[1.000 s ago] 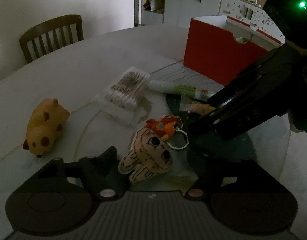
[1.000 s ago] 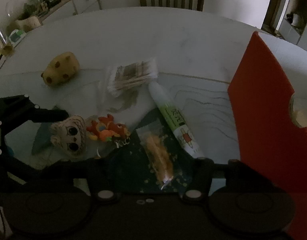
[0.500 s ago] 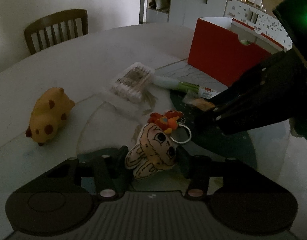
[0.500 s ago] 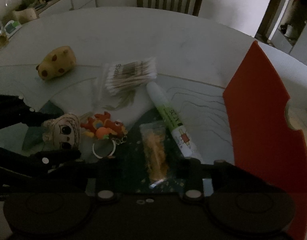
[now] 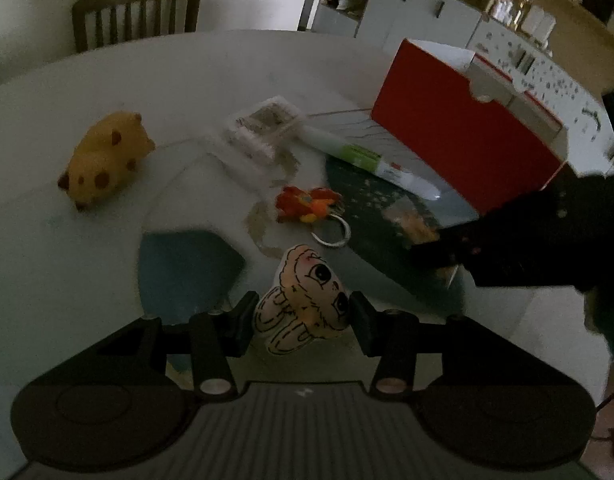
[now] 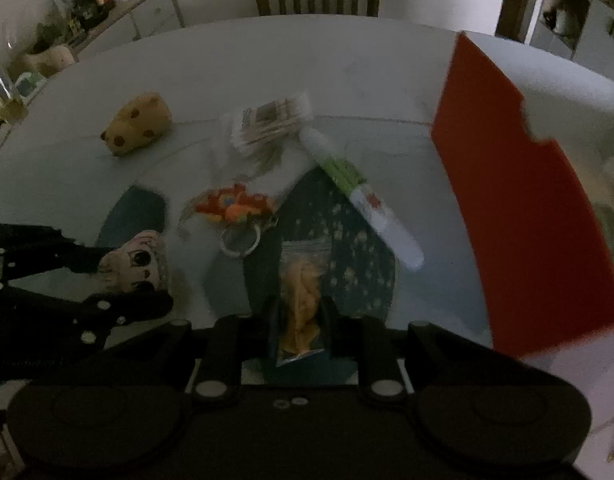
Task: Organize objects
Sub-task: 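Grasp the clear orange-snack bag with the right gripper while the left gripper grasps the beige plush doll, then carry the snack bag and plush doll toward the red shoebox with both tools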
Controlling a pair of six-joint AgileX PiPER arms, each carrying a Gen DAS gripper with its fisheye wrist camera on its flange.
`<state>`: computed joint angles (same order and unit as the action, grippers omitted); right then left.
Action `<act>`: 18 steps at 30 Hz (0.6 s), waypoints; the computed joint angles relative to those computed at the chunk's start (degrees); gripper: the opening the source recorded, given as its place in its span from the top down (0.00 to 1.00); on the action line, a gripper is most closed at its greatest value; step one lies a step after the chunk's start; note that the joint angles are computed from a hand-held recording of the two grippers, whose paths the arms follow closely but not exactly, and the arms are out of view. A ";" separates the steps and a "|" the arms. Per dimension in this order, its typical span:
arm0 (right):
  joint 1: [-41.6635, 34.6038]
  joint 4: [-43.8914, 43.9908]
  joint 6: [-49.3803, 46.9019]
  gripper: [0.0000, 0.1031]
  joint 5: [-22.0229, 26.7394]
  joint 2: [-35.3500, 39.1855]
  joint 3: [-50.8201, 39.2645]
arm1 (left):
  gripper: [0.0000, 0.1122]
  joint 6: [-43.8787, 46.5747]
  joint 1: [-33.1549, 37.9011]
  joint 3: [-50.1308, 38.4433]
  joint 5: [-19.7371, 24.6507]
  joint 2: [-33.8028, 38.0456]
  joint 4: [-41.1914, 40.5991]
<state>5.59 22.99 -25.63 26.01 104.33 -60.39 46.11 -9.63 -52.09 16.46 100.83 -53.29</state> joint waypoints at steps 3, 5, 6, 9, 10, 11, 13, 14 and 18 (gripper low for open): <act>-1.21 3.43 -2.85 0.80 0.81 -3.93 3.54 | 0.57 -3.33 -0.24 0.79 1.31 -1.61 0.43; -1.73 3.99 -2.90 0.80 1.76 -6.37 5.13 | 0.57 -7.48 -0.97 1.07 1.63 -2.81 2.75; -2.24 5.05 -3.83 0.80 2.24 -7.74 6.05 | 0.57 -9.34 -1.41 1.12 1.68 -3.38 3.97; -3.65 6.10 -4.38 0.80 3.56 -11.22 7.95 | 0.57 -14.94 -2.68 0.92 2.31 -5.18 7.31; -4.03 6.44 -4.50 0.80 3.90 -12.37 8.57 | 0.57 -16.64 -3.12 0.76 2.44 -5.71 8.24; -4.57 7.01 -4.96 0.80 4.25 -13.27 8.99 | 0.57 -18.32 -3.52 0.54 2.63 -6.28 9.05; -6.00 8.30 -6.09 0.80 5.08 -15.58 10.16 | 0.57 -19.25 -4.18 0.39 2.79 -7.38 8.57; -6.69 8.76 -6.45 0.80 5.49 -16.56 10.58 | 0.57 -20.76 -4.68 0.09 2.81 -7.90 9.31; -9.93 10.93 -8.95 0.80 7.90 -20.20 11.56 | 0.57 -27.63 -7.00 -1.93 3.45 -9.09 14.10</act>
<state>-4.35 33.92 -34.58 33.91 84.14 -48.82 18.48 -16.63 -54.02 19.91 91.74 -39.20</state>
